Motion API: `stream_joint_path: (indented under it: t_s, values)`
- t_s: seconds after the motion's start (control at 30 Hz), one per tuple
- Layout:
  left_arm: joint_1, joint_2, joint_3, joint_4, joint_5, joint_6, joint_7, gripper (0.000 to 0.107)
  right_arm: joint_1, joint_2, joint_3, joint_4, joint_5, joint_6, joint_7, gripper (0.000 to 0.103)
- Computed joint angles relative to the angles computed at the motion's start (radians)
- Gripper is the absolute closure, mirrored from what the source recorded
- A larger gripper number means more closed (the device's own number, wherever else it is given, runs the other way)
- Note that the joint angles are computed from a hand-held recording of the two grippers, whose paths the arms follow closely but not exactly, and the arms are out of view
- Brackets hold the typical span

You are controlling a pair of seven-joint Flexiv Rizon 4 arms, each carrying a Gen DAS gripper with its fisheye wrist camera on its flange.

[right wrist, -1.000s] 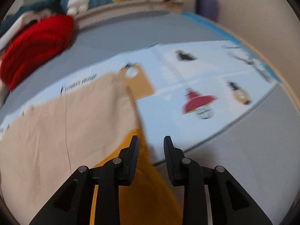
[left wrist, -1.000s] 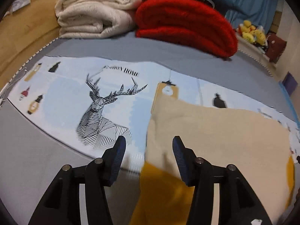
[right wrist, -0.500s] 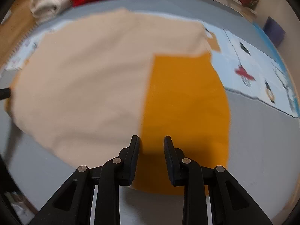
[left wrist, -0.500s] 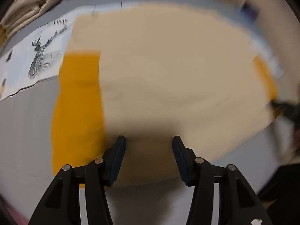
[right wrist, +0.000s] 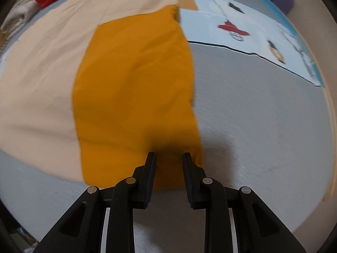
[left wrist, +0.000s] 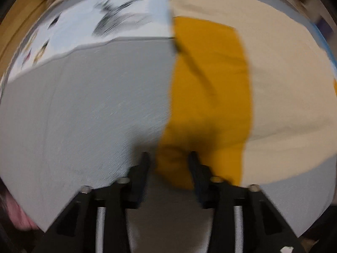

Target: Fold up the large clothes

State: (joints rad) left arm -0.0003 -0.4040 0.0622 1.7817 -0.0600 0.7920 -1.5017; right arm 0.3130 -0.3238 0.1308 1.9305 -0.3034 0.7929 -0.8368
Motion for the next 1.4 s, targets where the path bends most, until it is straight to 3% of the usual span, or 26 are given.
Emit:
stream_joint_path:
  t_s: [0.07,0.13,0.3,0.37,0.43,0.6,0.7,0.87,0.97,1.03,1.1,1.23,1.33,1.4]
  values:
    - [-0.011,0.014,0.024,-0.003,0.018,0.000,-0.068,0.070,0.031,0.009,-0.020,-0.011,-0.069,-0.093,0.051,0.077]
    - [-0.023,0.050,0.036,0.016,0.044,0.054,-0.129,0.072,0.051,0.034,-0.040,0.000,-0.169,-0.095,0.130,0.077]
    - [-0.007,0.158,-0.034,0.151,-0.093,0.250,-0.068,0.072,0.051,0.095,-0.041,0.061,-0.377,0.265,0.326,0.077]
    - [-0.027,0.179,-0.035,0.170,-0.083,0.257,-0.074,0.073,0.065,0.057,-0.016,0.025,-0.376,0.377,0.289,0.077]
    - [-0.048,0.183,-0.031,0.168,-0.051,0.257,-0.097,0.074,0.094,0.011,0.012,-0.026,-0.342,0.405,0.215,0.077]
    - [-0.090,0.167,-0.013,0.131,0.069,0.263,-0.168,0.074,0.181,-0.127,0.051,-0.168,-0.243,0.337,0.013,0.077]
    - [-0.087,0.162,-0.020,0.133,0.066,0.271,-0.162,0.074,0.223,-0.185,0.054,-0.239,-0.189,0.199,-0.076,0.077]
    - [-0.089,0.150,-0.018,0.122,0.076,0.261,-0.162,0.074,0.258,-0.200,0.026,-0.260,-0.168,0.169,-0.112,0.077]
    - [-0.063,0.145,-0.047,0.140,-0.019,0.260,-0.122,0.074,0.254,-0.168,0.007,-0.221,-0.172,0.233,-0.101,0.077]
    - [-0.010,0.148,-0.116,0.191,-0.241,0.256,-0.020,0.074,0.251,-0.150,-0.007,-0.203,-0.176,0.271,-0.071,0.077]
    - [0.041,0.132,-0.175,0.215,-0.487,0.155,0.071,0.074,0.244,-0.143,-0.009,-0.200,-0.168,0.271,-0.052,0.077]
    - [0.026,0.098,-0.125,0.211,-0.550,0.049,-0.002,0.073,0.216,-0.156,0.018,-0.219,-0.116,0.210,-0.089,0.077]
    - [0.034,0.081,-0.111,0.224,-0.615,0.035,-0.055,0.059,0.210,-0.159,0.023,-0.224,-0.103,0.196,-0.113,0.077]
    - [0.033,0.073,-0.102,0.233,-0.631,0.057,-0.095,0.056,0.211,-0.157,0.021,-0.222,-0.101,0.195,-0.117,0.077]
